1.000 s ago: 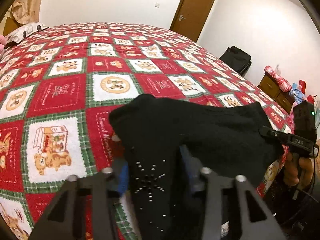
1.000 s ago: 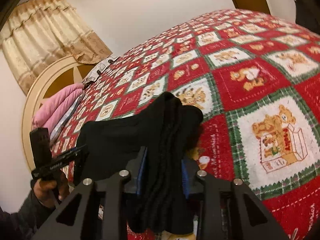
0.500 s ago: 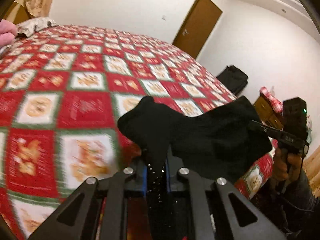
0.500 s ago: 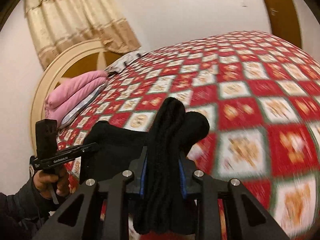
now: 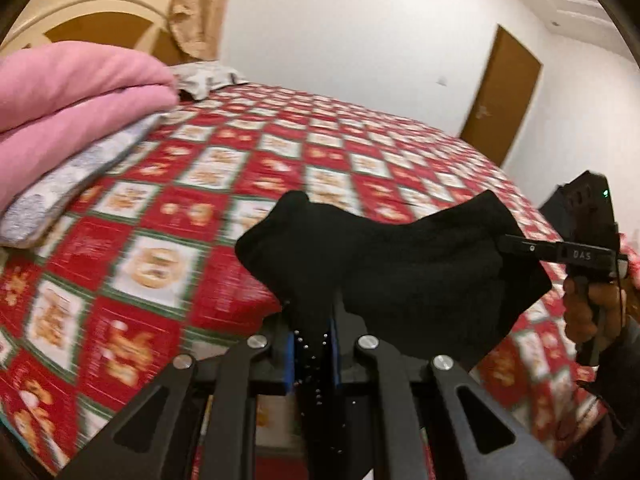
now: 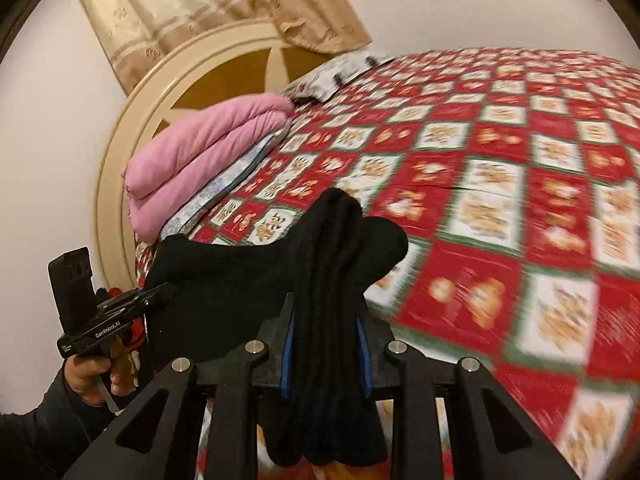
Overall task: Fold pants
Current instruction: 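Lay the folded pants flat on the quilt with both grippers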
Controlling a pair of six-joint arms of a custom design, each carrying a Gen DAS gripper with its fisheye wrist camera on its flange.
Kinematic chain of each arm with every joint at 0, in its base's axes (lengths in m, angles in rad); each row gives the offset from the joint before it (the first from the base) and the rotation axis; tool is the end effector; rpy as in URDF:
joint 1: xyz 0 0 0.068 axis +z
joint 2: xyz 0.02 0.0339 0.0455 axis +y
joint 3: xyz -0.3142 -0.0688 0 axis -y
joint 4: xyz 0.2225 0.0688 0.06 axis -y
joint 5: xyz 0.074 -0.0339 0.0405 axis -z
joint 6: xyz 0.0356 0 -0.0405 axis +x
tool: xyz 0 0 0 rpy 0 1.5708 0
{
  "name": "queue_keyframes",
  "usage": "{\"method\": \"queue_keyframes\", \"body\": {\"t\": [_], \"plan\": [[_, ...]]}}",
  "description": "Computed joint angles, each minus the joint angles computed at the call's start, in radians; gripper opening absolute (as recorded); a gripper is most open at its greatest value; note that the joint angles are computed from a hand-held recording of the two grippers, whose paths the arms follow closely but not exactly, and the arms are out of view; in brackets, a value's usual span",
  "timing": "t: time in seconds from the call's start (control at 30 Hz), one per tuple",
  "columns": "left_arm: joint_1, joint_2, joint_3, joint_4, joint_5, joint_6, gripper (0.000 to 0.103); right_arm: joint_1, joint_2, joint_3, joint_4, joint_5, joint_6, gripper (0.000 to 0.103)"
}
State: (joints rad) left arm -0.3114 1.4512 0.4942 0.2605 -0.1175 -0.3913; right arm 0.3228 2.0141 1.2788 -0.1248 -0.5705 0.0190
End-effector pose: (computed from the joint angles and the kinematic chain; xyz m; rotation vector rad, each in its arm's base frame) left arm 0.2332 -0.0707 0.2080 -0.1531 2.2677 -0.2399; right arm 0.3997 0.1540 0.2138 -0.6232 2.3398 0.8475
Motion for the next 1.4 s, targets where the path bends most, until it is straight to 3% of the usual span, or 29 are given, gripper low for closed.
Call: {"method": "queue_keyframes", "body": {"t": [0.33,0.47,0.7,0.83,0.93,1.0,1.1,1.17,1.23,1.4], "plan": [[0.068,0.135,-0.043,0.123,-0.005,0.078,0.015,0.023,0.224,0.265,-0.144,0.015,-0.009,0.026],[0.059,0.18,-0.032,0.125,-0.031,0.074,0.026,0.009,0.241,0.263,-0.15,0.01,-0.017,0.026],[0.05,0.201,-0.027,0.125,-0.045,0.073,0.03,-0.006,0.257,0.241,-0.12,-0.004,0.012,0.027],[0.02,0.204,-0.023,0.112,-0.122,0.083,0.043,0.005,0.246,0.218,-0.095,0.043,0.005,0.029],[0.003,0.2,-0.027,0.099,-0.156,0.084,0.05,0.029,0.217,0.172,-0.055,0.123,-0.024,0.039],[-0.004,0.186,-0.037,0.092,-0.165,0.083,0.051,0.046,0.193,0.139,-0.027,0.2,-0.048,0.055],[-0.011,0.15,-0.054,0.067,-0.16,0.063,0.052,0.058,0.142,0.07,0.001,0.255,-0.096,0.056],[-0.03,0.13,-0.075,0.061,-0.175,0.056,0.064,0.062,0.11,0.02,0.021,0.27,-0.133,0.056],[-0.056,0.131,-0.097,0.075,-0.194,0.049,0.069,0.071,0.094,-0.014,0.032,0.314,-0.169,0.056],[-0.074,0.147,-0.14,0.126,-0.194,0.006,0.07,0.035,0.105,-0.011,0.005,0.282,-0.13,0.066]]}}
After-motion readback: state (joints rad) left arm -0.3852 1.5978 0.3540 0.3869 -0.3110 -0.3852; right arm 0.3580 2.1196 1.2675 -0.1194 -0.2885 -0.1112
